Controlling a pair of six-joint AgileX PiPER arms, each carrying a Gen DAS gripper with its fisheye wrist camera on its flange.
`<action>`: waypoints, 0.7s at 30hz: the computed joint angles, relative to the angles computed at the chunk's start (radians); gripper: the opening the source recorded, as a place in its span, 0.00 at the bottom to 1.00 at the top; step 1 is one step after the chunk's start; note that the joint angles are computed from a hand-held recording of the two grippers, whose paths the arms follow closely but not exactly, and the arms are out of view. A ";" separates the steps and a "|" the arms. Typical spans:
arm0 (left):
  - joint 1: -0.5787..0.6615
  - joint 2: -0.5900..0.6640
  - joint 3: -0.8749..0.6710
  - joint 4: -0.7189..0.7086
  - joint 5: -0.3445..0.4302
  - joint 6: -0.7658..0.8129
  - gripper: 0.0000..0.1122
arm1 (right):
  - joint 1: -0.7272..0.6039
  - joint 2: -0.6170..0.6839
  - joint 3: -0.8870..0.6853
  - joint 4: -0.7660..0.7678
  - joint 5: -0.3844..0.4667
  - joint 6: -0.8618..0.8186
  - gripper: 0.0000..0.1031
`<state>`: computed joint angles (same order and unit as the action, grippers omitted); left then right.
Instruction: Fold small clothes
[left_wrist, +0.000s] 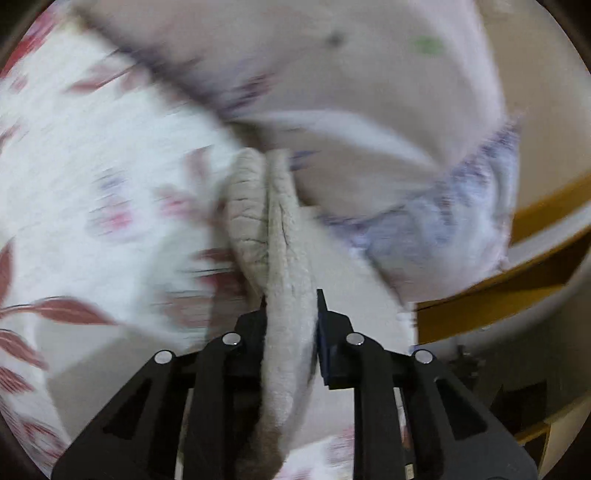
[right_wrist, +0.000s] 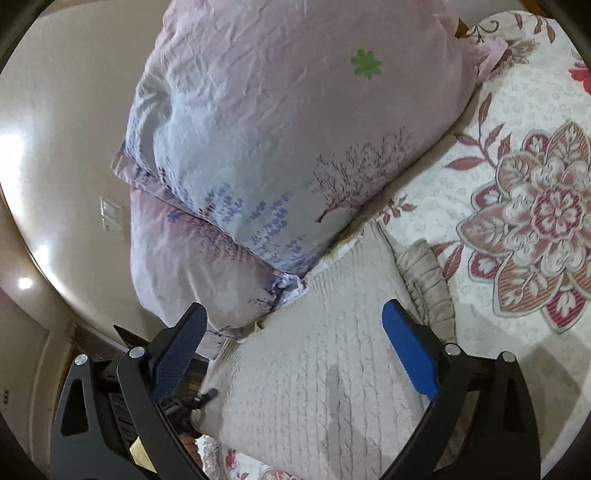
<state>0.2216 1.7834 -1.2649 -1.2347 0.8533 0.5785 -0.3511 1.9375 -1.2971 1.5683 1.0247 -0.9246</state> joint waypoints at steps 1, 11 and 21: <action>-0.040 -0.011 -0.029 -0.015 -0.001 0.000 0.16 | -0.010 -0.005 0.001 0.004 0.006 -0.006 0.95; -0.498 0.472 -0.740 -0.267 0.132 -0.137 0.27 | -0.115 -0.046 -0.060 -0.137 -0.087 0.065 0.95; -0.531 0.185 -0.468 0.632 -0.155 -0.523 0.78 | -0.048 0.130 -0.329 -0.467 0.118 0.397 0.99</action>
